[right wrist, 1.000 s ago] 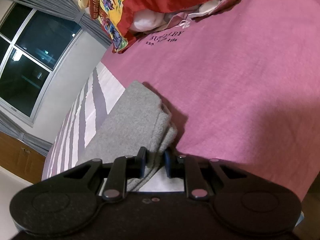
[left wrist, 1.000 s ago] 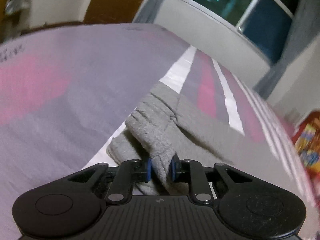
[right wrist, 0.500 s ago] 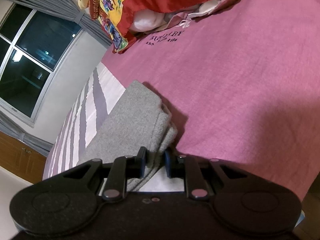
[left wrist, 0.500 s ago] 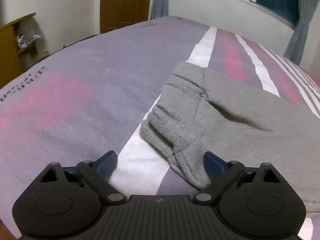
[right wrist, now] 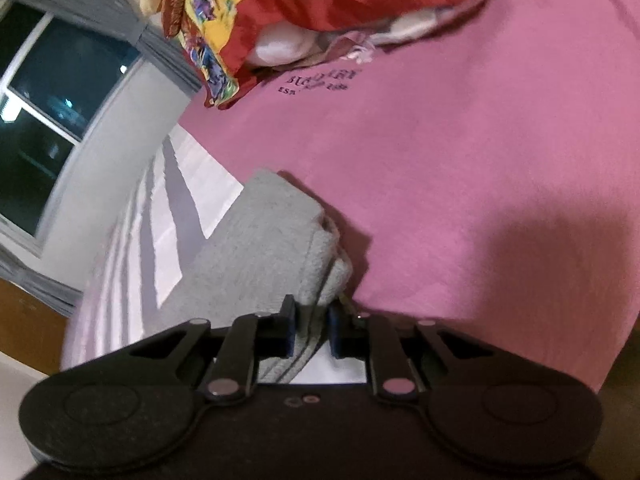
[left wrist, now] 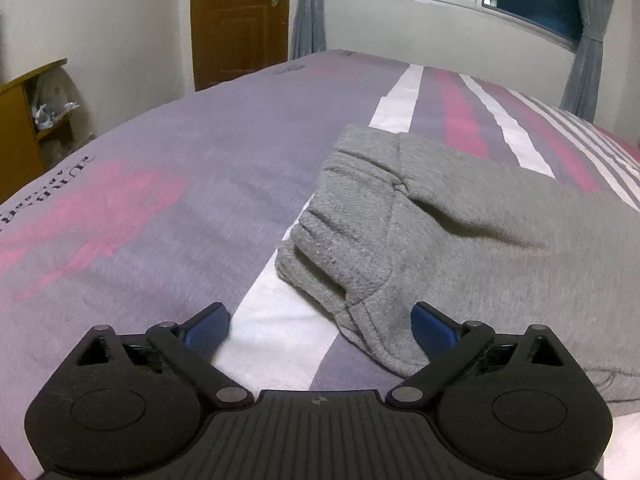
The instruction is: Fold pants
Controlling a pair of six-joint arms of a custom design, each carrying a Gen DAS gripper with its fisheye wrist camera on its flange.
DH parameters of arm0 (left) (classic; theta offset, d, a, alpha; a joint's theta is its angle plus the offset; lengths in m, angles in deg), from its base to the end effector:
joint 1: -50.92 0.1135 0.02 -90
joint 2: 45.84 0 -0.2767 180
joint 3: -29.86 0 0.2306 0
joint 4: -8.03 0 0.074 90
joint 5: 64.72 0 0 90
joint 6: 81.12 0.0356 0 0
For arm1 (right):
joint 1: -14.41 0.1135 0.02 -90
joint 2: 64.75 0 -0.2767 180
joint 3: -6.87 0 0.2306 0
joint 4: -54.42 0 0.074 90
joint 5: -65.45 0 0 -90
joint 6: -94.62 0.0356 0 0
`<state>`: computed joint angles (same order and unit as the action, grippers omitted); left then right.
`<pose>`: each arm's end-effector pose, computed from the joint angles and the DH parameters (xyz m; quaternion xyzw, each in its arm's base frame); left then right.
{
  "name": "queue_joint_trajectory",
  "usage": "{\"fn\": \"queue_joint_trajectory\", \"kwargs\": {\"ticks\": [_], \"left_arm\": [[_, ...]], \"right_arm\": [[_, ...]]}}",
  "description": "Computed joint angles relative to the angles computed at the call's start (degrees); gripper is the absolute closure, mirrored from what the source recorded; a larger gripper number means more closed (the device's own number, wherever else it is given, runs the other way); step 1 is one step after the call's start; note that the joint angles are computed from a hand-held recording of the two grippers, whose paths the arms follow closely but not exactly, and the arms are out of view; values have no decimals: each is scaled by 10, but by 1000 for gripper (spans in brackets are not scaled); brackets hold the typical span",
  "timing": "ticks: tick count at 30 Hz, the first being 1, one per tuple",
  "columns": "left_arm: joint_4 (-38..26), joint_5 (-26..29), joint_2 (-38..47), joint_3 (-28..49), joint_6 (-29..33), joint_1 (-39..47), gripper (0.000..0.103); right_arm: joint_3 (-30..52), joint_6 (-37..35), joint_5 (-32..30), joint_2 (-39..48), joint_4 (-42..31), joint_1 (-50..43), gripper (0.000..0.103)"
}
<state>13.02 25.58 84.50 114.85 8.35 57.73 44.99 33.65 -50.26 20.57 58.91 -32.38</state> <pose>0.4416 0.0525 0.0894 -0.0570 0.9058 0.0206 0.4193 0.1701 -0.1586 0.1481 0.4783 0.7595 0.1410 0.4178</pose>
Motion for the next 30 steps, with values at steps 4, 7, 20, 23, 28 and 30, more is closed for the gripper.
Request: {"fn": "queue_joint_trajectory", "kwargs": {"ticks": [4, 7, 20, 23, 28, 30], "left_arm": [[13, 10, -3, -11, 3, 4, 5], [17, 18, -5, -17, 6, 8, 5], [-16, 36, -12, -7, 13, 17, 4], [-22, 46, -11, -3, 17, 21, 4], [-14, 56, -10, -7, 20, 26, 4], [-9, 59, -10, -11, 21, 27, 4]], "right_arm": [[22, -4, 24, 7, -31, 13, 89], [22, 2, 5, 29, -20, 2, 91], [32, -17, 19, -14, -58, 10, 90], [64, -48, 77, -71, -108, 66, 90], [156, -52, 156, -118, -168, 203, 90], [200, -53, 189, -111, -179, 270, 90]]}}
